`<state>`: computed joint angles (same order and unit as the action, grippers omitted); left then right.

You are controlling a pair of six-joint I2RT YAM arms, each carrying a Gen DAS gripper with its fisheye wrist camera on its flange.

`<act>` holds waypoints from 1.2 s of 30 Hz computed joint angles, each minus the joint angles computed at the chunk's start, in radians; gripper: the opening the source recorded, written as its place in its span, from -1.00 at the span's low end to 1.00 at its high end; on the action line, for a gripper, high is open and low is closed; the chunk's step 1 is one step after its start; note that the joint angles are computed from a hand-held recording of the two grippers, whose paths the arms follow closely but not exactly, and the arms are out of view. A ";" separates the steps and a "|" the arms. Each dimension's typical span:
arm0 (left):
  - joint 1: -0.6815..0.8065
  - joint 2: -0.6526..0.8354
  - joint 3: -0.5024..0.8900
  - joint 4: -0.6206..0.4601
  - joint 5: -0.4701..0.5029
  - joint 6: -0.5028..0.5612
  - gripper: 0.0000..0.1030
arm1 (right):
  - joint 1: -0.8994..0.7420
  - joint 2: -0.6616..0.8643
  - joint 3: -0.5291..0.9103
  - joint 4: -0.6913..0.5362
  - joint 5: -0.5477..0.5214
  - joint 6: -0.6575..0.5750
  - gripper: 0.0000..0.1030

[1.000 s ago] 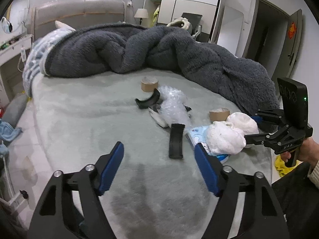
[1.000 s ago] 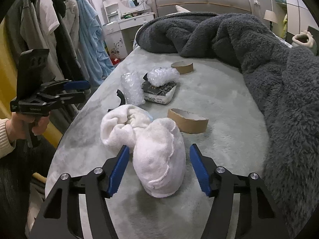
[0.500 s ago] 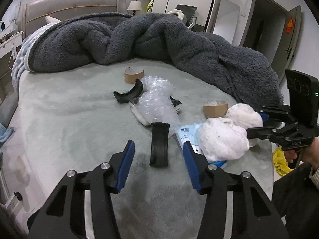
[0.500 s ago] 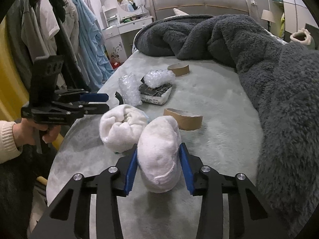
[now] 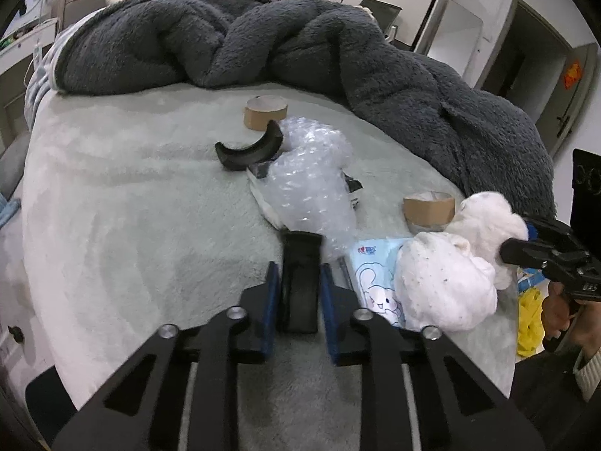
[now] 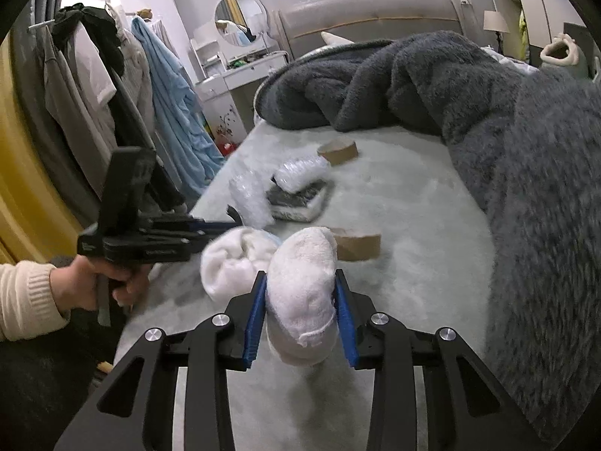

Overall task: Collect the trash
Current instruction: 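Carry the white bundle with the right tool over the teal wastebasket while the left tool grasps a black strip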

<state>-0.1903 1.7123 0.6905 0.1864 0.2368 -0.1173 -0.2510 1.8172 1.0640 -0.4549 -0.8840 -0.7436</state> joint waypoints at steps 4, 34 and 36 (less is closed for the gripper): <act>0.015 -0.038 -0.016 -0.019 0.024 -0.007 -0.58 | 0.032 -0.028 0.000 0.044 -0.019 0.068 -0.32; 0.434 -0.241 -0.139 -0.180 0.084 0.184 -0.58 | 0.547 -0.087 -0.021 0.446 0.217 0.581 -0.32; 0.477 -0.226 -0.133 -0.196 0.092 0.206 -0.58 | 0.586 -0.081 -0.013 0.452 0.235 0.591 -0.32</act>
<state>0.2866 1.4862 0.5572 -0.0097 0.3293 0.0887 0.3353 1.7362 1.0508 -0.0025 -0.6488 -0.1524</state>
